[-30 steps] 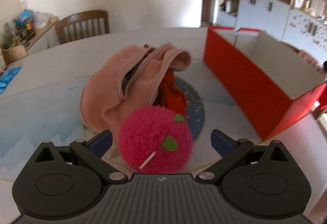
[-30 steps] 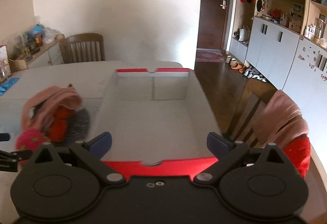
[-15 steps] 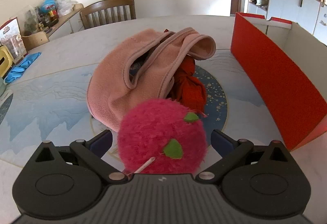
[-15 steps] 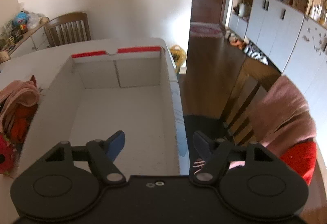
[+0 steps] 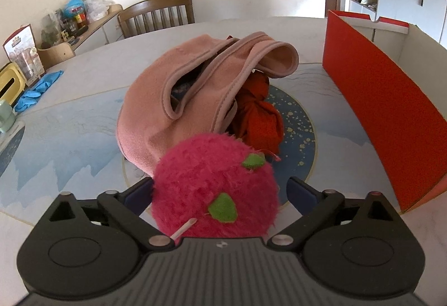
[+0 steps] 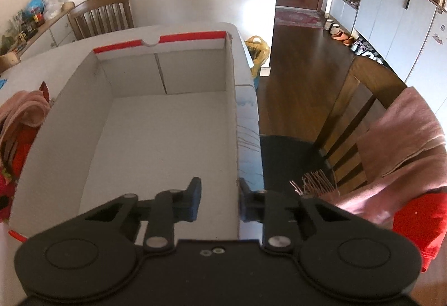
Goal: Organize objects
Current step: 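Close the left gripper on the pink strawberry plush, then carry the plush into the cardboard box and open the left gripper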
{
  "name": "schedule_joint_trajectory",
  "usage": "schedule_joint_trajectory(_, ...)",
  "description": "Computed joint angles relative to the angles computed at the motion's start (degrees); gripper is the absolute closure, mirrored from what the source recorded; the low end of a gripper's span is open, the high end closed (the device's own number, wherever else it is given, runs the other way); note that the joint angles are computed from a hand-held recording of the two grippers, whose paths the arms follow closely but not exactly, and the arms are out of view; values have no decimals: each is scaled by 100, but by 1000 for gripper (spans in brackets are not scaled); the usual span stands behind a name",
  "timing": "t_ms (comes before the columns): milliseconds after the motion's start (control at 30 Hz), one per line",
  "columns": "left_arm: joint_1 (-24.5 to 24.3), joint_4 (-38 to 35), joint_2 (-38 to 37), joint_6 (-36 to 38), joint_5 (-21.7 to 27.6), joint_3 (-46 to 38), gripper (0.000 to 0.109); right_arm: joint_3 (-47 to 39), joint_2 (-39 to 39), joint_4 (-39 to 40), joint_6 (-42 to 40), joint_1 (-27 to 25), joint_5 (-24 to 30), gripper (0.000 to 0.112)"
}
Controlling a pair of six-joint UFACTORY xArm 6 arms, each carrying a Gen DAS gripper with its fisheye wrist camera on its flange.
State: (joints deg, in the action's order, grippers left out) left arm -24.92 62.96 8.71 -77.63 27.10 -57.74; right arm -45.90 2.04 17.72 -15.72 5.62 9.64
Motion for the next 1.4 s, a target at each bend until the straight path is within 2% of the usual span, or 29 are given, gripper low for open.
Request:
schedule_joint_trajectory(167,-36,-140,19,18,196,-47,24,-149,104,-18,-102,-94,103,108)
schedule_joint_trajectory(333,-86,-236,-53,-48,305,-39,35,-190,129,278,-489,-123,140,110)
schedule_joint_trajectory(500,-152,-351,-332,-85,311,117,36,-218,112,429,-767,-140,225,109)
schedule_joint_trajectory(733,-306,-993,-766,347,320,132,36,-319,132,762,-1213,-198,376,109)
schedule_joint_trajectory(933,-425,-1603,-669,1427,78,-472,36,-349,141,661,-1119,-186,405,108)
schedule_joint_trajectory(1133,-556,-2711,198,3159,-297,-1681,36,-322,151,643,-1046,-150,376,108)
schedule_joint_trajectory(1267,-716,-3737,1089,4598,-216,-2817,36,-280,135,408,-779,-122,333,108)
schedule_joint_trajectory(1400,-901,-4695,2190,5904,259,-4296,36,-245,131,211,-551,-105,282,108)
